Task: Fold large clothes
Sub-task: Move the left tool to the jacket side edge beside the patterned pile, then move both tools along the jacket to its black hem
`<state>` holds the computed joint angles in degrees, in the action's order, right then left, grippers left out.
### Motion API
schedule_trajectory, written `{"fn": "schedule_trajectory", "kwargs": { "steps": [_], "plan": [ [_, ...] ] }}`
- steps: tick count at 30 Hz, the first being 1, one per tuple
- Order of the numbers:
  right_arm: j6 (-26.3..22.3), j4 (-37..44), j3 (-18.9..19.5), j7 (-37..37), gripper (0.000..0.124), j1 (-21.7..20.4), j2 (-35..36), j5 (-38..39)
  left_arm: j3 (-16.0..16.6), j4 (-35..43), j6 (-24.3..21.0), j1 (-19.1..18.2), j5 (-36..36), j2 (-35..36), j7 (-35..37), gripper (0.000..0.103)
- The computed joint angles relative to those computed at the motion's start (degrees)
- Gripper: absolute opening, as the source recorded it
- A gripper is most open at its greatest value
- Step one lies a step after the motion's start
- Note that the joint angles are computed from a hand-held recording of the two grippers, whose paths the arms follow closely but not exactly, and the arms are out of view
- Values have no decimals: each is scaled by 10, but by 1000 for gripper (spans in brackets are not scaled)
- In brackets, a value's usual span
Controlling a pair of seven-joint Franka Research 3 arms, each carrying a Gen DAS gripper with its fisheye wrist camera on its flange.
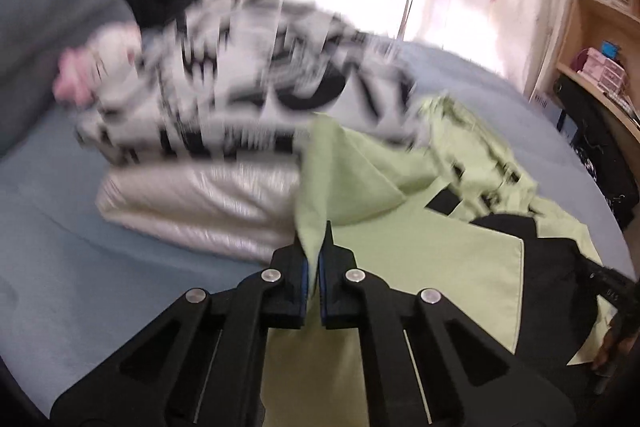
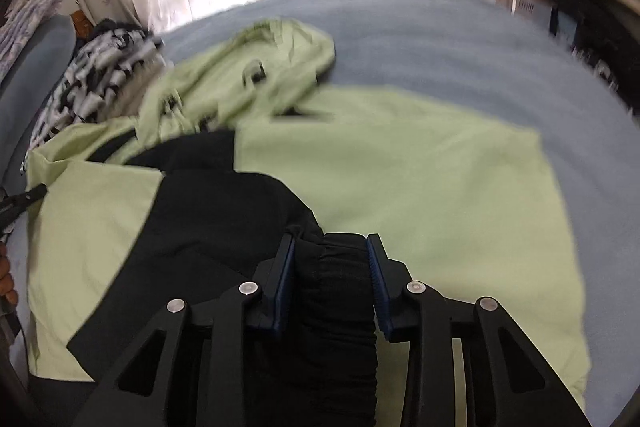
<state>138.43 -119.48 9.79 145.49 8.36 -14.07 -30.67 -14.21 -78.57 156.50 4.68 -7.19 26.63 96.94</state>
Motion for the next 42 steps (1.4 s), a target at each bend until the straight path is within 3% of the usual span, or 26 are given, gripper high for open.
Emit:
{"fn": "schedule_trajectory", "kwargs": {
  "steps": [3,5,8,11,13,16,17,18,20,23,26,28,29,33,36,39,42],
  "plan": [
    [-3,17,22,55,33,-12,0,-72,44,-48,95,-42,66,-27,-45,1],
    [-15,33,23,72,33,-12,12,-96,90,-42,111,-79,131,-20,-106,1],
    [-48,60,3,46,34,4,49,-60,121,-5,79,-99,187,9,-170,1],
    [-77,75,-29,-5,41,20,77,37,112,18,46,-89,210,31,-191,2],
    [-60,57,-37,3,45,22,62,49,105,15,41,-83,223,30,-196,2],
    [-58,37,-28,30,64,19,28,17,108,14,17,-85,246,20,-207,16],
    [-59,31,-22,34,68,17,15,5,106,5,17,-81,249,10,-208,26],
    [-61,26,-17,34,69,15,2,-2,103,-9,22,-77,251,-4,-209,40],
    [-67,25,-10,29,69,12,-13,-3,105,-41,39,-76,262,-34,-226,51],
    [-60,16,0,21,69,11,-37,12,80,-87,49,-61,243,-80,-209,51],
    [-40,19,11,11,69,17,-35,38,38,-115,3,-45,176,-106,-163,51],
    [-17,25,14,4,69,27,-20,64,22,-127,-32,-45,128,-113,-138,46],
    [-2,29,16,2,69,32,-10,74,18,-136,-39,-49,112,-114,-132,38],
    [37,63,23,-10,68,58,47,98,41,-175,-47,-90,138,-112,-204,24],
    [48,95,16,-46,68,88,95,124,73,-196,-43,-123,217,-106,-295,20],
    [9,129,4,-85,68,116,137,137,75,-196,-36,-121,243,-99,-319,20],
    [-6,116,-12,-78,68,127,130,105,93,-162,-55,-128,294,-76,-358,20]
  ]
}}
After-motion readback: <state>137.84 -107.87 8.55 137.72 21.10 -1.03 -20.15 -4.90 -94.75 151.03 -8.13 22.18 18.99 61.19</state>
